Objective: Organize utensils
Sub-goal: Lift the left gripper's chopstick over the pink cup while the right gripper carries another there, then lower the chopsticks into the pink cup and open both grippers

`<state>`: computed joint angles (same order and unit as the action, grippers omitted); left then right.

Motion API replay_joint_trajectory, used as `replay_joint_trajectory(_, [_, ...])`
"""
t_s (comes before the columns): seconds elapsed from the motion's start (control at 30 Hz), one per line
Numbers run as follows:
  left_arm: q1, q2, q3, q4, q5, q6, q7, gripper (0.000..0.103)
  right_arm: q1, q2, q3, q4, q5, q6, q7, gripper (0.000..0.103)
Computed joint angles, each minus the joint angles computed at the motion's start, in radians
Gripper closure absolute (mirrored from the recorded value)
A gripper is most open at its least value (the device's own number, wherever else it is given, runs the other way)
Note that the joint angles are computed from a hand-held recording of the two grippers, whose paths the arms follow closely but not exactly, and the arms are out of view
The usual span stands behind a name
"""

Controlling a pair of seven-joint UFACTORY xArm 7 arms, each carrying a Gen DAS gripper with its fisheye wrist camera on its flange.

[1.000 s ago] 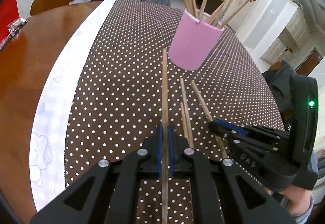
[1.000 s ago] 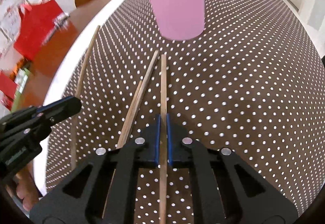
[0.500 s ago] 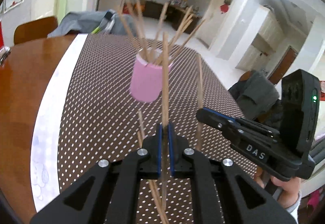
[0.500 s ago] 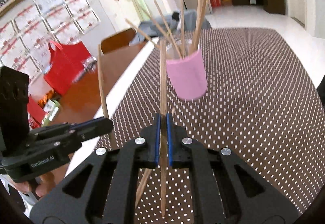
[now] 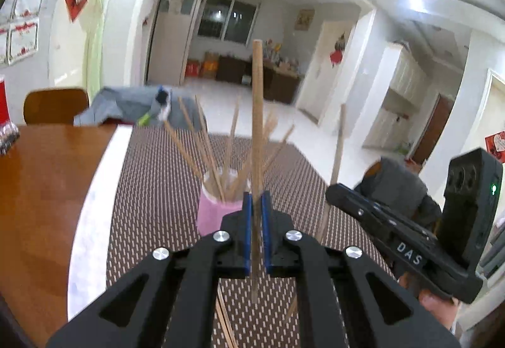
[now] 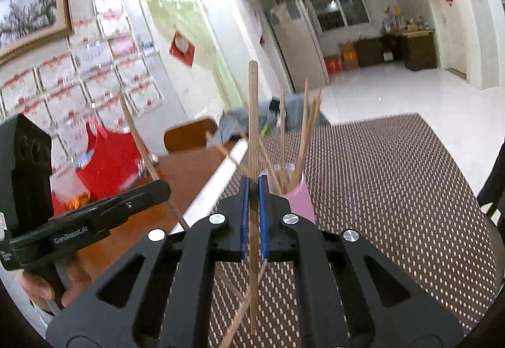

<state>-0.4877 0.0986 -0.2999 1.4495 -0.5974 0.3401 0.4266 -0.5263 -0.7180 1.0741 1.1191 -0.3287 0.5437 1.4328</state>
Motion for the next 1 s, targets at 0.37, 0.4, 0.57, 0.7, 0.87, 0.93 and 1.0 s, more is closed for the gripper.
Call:
replay_joint_trajectory(0.37, [0.024, 0.161, -0.136, 0.162, -0.095, -0.291, 0.204, 0.097, -0.258, -0.19, 0.048, 0.044, -0.007, -0.082, 0.018, 0.096])
replay_joint_trajectory(0.4, [0.025, 0.176, -0.143, 0.175, -0.075, -0.306, 0.192, 0.097, -0.282, -0.213, 0.049, 0.042, -0.002, -0.101, 0.023, 0.096])
replay_joint_trajectory(0.57, [0.007, 0.247, -0.141, 0.214, 0.014, -0.399, 0.118, 0.097, -0.383, -0.325, 0.052, 0.035, 0.036, -0.162, 0.041, 0.096])
replay_joint_trajectory(0.7, [0.019, 0.316, -0.156, 0.264, 0.058, -0.418, 0.065, 0.097, -0.452, -0.406, 0.054, 0.032, 0.079, -0.196, 0.056, 0.096])
replay_joint_trajectory(0.87, [-0.04, 0.361, -0.065, 0.305, 0.133, -0.404, -0.038, 0.097, -0.515, -0.494, 0.058, 0.03, 0.136, -0.211, 0.055, 0.096])
replay_joint_trajectory(0.93, [-0.091, 0.369, 0.005, 0.309, 0.178, -0.416, -0.082, 0.097, -0.532, -0.52, 0.065, 0.028, 0.163, -0.212, 0.055, 0.096])
replay_joint_trajectory(1.0, [-0.147, 0.38, 0.084, 0.319, 0.223, -0.406, -0.127, 0.097, -0.553, -0.535, 0.077, 0.033, 0.189, -0.214, 0.047, 0.096])
